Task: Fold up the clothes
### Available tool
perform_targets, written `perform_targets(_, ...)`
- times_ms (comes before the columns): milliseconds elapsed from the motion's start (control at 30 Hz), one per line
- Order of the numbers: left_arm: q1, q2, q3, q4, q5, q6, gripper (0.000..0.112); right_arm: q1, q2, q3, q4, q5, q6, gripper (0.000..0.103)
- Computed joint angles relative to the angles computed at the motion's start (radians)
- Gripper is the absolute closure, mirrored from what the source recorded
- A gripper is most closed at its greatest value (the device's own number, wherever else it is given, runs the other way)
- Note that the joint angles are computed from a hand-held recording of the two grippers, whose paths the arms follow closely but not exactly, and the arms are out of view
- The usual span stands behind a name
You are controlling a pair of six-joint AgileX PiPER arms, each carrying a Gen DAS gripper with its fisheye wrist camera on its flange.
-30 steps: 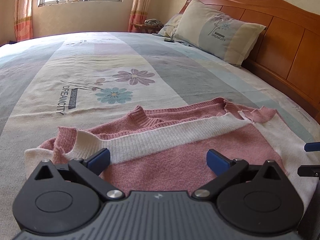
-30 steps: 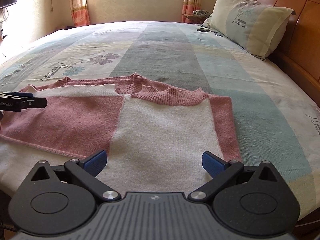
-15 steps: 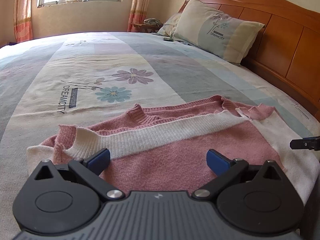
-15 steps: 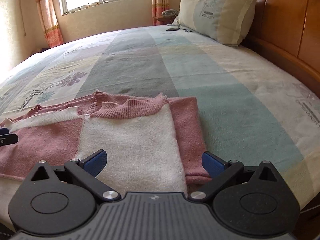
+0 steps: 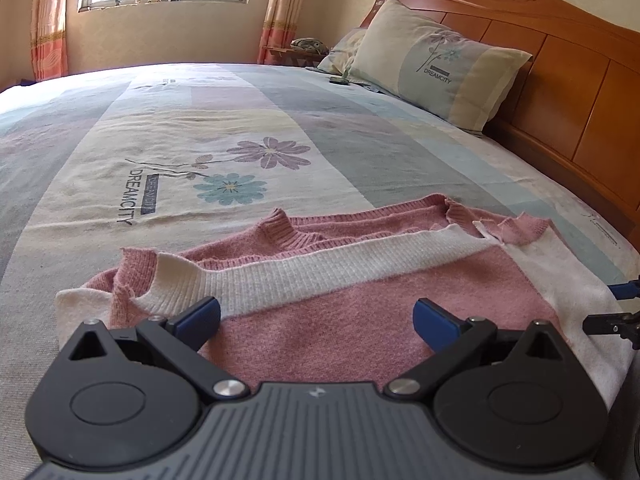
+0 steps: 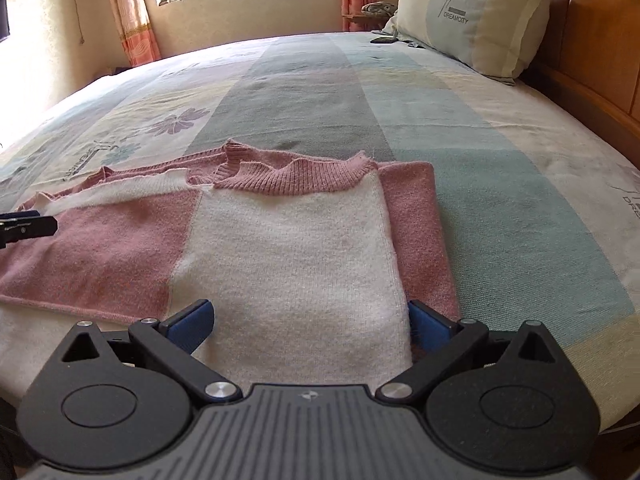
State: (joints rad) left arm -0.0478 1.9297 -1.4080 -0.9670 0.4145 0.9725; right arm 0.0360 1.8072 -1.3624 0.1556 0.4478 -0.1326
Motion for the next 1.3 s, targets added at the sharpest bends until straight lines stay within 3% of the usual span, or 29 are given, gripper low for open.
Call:
perform_targets(67,0.001,-0.001,0.001,-0.009,0.004,0.007,0.010,0.014,-0.007,-0.028,-0.089,0.057,0.069,0.000)
perform_targets(200,0.000,-0.005,0.006,-0.007,0.003,0.008,0.010,0.019,-0.059,0.027,0.061,-0.071,-0.024,0.000)
perform_targets(267,0.004,-0.008,0.009,-0.017,0.006,0.016,0.010,0.033,-0.039,0.010,0.141,-0.084,-0.087,0.000)
perform_targets(367,0.011,-0.013,0.015,-0.034,0.009,0.026,0.010,0.074,0.038,-0.062,-0.017,-0.017,0.053,0.000)
perform_targets(433,0.019,-0.016,0.018,-0.047,0.012,0.033,0.010,0.090,0.054,-0.052,-0.103,-0.033,0.142,0.000)
perform_targets(533,0.027,-0.014,0.016,-0.049,0.019,0.027,0.010,0.085,0.046,-0.050,-0.057,-0.063,0.109,0.000)
perform_targets(733,0.030,-0.012,0.015,-0.041,0.021,0.020,0.010,0.060,0.182,-0.310,-0.084,0.005,0.130,0.000)
perform_targets(867,0.026,-0.009,0.011,-0.023,0.018,0.005,0.010,0.047,0.357,-0.560,-0.180,0.136,0.217,0.000)
perform_targets(933,0.025,-0.007,0.008,-0.011,0.018,-0.004,0.010,0.038,0.402,-0.607,-0.180,0.148,0.226,0.000)
perform_targets(1300,-0.001,-0.009,0.011,0.058,-0.013,-0.049,0.010,0.122,0.255,-0.444,-0.264,0.152,0.281,0.000)
